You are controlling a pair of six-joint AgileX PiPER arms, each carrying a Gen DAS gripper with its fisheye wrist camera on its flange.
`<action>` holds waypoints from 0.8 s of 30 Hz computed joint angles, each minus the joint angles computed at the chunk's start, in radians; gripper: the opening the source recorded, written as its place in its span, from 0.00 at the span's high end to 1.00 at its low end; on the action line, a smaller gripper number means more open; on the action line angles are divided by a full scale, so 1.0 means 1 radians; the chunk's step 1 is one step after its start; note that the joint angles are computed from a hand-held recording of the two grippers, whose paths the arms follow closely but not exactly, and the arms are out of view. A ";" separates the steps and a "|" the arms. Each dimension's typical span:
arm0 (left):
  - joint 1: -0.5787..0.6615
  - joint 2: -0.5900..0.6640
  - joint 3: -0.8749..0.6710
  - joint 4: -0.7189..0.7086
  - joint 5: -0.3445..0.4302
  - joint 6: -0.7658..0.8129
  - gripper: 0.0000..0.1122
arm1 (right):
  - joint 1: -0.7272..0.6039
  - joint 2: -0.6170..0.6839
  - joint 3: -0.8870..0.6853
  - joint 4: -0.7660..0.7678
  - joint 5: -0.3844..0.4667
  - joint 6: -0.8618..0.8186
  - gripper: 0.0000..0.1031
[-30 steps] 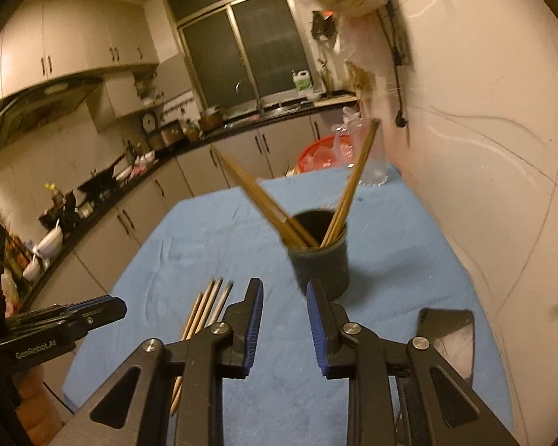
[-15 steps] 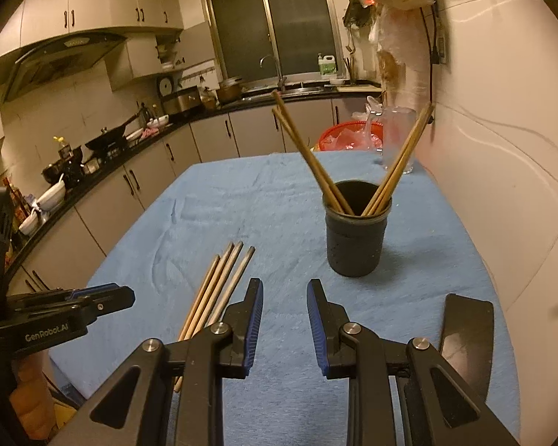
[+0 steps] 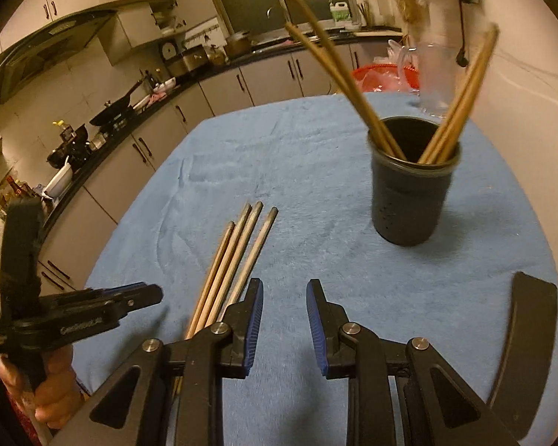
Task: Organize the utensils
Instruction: 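Move both open grippers back to the remaining chopsticks on the towel, then close the left gripper on a chopstick while the right gripper grasps another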
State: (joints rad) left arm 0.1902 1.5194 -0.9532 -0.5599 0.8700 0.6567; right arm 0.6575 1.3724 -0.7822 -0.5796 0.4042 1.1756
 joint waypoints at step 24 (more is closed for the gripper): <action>-0.157 0.229 -0.218 0.269 -0.077 -0.336 0.92 | -0.066 0.117 -0.114 0.200 0.019 -0.225 0.74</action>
State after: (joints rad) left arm 0.0334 1.7485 -1.1708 -0.2909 0.7934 0.3209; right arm 0.5920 1.4891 -0.8964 -0.3795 0.4228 0.9508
